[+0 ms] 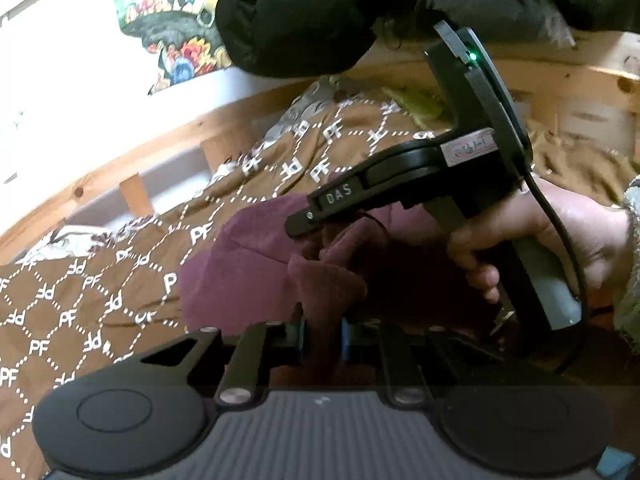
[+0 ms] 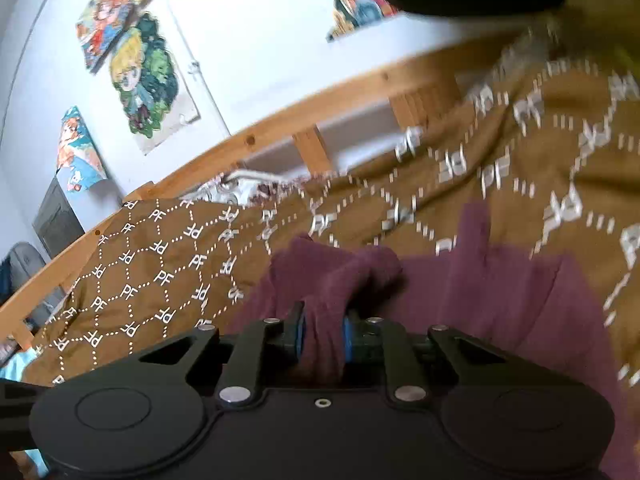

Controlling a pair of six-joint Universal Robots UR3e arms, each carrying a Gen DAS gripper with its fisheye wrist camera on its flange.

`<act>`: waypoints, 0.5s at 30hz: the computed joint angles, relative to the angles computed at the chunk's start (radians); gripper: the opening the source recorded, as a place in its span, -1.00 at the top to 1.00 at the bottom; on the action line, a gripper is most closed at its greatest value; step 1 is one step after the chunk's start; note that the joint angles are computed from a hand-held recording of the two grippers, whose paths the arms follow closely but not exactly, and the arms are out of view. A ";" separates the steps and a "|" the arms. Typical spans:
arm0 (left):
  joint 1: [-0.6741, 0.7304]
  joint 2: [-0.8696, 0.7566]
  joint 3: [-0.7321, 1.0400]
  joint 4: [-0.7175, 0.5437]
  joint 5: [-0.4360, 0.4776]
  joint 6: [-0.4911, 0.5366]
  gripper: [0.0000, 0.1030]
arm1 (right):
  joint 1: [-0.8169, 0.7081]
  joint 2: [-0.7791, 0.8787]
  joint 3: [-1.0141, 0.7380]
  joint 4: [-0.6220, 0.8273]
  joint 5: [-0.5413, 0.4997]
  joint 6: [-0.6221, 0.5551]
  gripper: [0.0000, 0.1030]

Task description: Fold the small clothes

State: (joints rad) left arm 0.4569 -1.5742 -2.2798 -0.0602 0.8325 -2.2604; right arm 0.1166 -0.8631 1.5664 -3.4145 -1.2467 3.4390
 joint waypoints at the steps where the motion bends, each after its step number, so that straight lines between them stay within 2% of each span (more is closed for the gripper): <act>1: -0.005 0.001 -0.001 0.003 -0.003 -0.002 0.68 | -0.004 -0.015 0.011 -0.003 -0.004 -0.006 0.65; 8: -0.061 -0.003 -0.003 0.036 -0.025 -0.032 0.67 | -0.015 -0.109 0.101 -0.037 -0.073 -0.062 0.65; 15: -0.109 -0.031 0.021 0.008 -0.054 -0.047 0.67 | -0.025 -0.183 0.205 -0.053 -0.164 -0.086 0.66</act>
State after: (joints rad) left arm 0.3483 -1.6050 -2.2586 -0.0527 0.7787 -2.3072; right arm 0.0917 -1.0463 1.7718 -3.4671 -1.4102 3.3532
